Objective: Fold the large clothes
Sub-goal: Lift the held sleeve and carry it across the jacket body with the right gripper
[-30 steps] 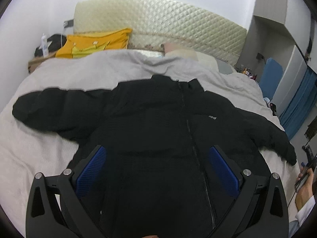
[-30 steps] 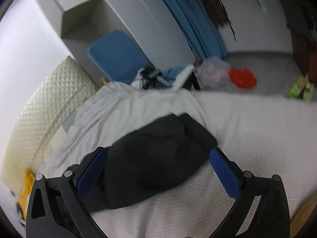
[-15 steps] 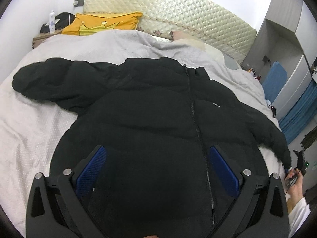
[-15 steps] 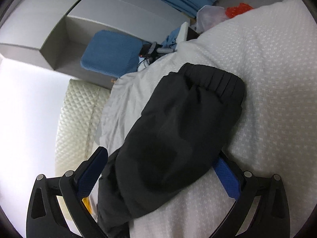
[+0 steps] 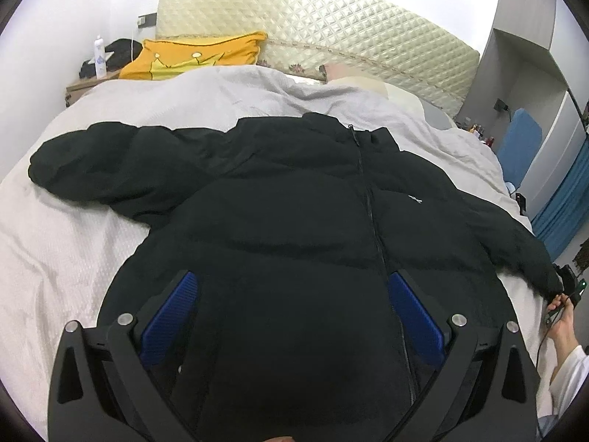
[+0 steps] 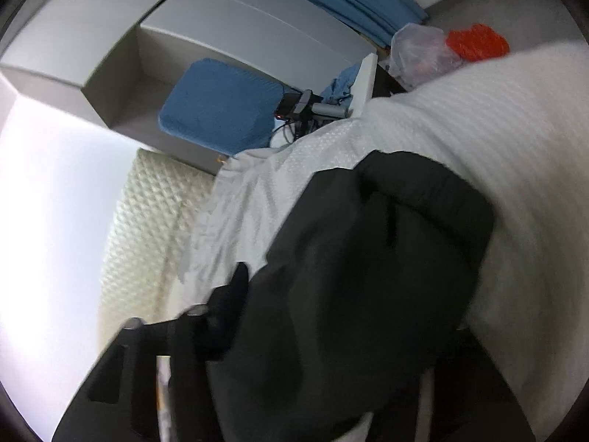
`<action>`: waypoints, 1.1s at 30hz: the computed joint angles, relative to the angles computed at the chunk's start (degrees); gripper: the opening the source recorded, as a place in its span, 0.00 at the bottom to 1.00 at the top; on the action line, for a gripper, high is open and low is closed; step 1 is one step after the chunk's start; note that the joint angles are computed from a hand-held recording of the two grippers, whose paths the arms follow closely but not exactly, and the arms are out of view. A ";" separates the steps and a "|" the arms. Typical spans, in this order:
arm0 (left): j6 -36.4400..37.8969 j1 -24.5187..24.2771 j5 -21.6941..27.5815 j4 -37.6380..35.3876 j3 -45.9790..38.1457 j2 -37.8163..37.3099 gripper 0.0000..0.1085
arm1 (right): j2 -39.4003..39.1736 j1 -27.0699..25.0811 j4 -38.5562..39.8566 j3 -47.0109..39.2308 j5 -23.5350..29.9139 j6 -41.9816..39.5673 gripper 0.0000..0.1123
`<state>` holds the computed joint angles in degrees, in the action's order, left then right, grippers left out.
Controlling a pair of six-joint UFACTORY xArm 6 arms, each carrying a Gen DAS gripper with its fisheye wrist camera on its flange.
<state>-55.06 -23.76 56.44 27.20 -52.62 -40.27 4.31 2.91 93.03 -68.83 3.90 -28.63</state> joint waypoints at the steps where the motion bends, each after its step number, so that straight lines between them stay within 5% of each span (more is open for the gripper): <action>1: 0.00 0.17 -0.14 0.11 0.00 0.17 0.95 | 0.86 -0.16 -4.79 -0.32 -0.29 3.93 0.20; 9: 1.40 2.54 -4.49 -0.05 2.00 1.37 0.95 | 5.74 -3.04 -38.92 -5.16 2.92 25.95 0.10; 18: -0.08 0.97 -0.59 3.82 0.71 0.92 0.95 | 3.78 -5.51 -78.37 -12.36 8.05 52.27 0.04; 23: -0.27 -1.97 3.59 7.87 -0.73 -0.85 0.95 | 2.23 -3.28 -88.55 -19.41 11.79 57.78 0.05; 33: 0.22 -3.18 6.94 11.18 -0.58 -5.80 0.95 | 6.91 10.54 -106.64 -45.84 24.72 62.19 0.06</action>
